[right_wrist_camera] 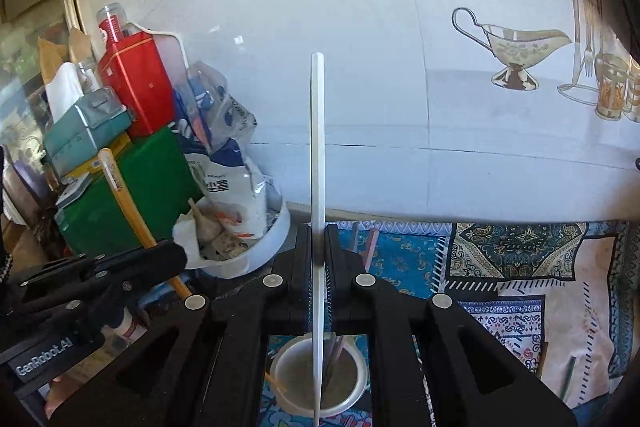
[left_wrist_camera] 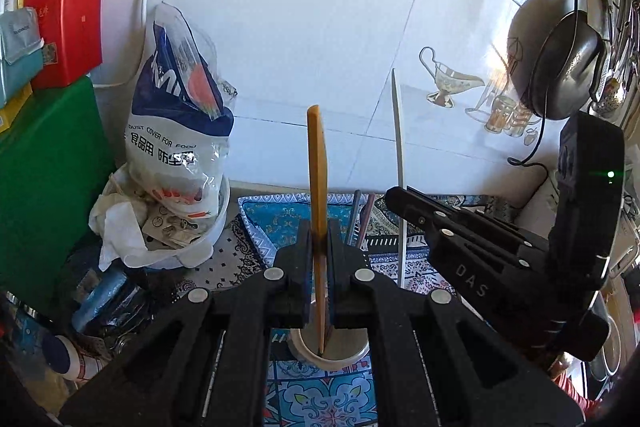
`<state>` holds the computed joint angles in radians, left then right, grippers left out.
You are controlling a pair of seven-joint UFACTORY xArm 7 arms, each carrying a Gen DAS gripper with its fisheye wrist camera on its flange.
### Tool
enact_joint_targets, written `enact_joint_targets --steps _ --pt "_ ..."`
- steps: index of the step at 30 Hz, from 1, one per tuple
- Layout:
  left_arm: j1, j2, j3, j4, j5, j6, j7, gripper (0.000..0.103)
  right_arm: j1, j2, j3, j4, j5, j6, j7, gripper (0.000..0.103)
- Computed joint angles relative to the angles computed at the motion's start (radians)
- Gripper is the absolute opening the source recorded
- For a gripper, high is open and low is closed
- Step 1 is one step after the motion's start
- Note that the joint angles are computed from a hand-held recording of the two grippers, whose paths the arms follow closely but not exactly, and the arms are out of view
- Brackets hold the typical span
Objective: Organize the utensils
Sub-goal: 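Drop white chopstick into cup with right tool while left tool drops yellow chopstick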
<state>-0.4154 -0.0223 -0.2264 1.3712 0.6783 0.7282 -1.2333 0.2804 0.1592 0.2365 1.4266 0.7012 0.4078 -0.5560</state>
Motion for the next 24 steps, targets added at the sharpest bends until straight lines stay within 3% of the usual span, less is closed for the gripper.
enact_joint_targets --steps 8,15,24 --pt "0.022 0.013 0.023 -0.046 -0.035 -0.065 0.014 0.004 0.019 0.087 0.012 0.01 -0.121 -0.114 0.107 0.006" --pt "0.024 0.029 0.03 -0.066 -0.067 -0.086 0.028 0.004 -0.003 0.067 0.051 -0.054 -0.126 -0.141 0.075 0.006" --pt "-0.001 0.063 0.032 -0.055 -0.142 -0.052 0.079 0.004 -0.007 0.019 0.015 -0.095 -0.168 0.006 0.062 0.006"
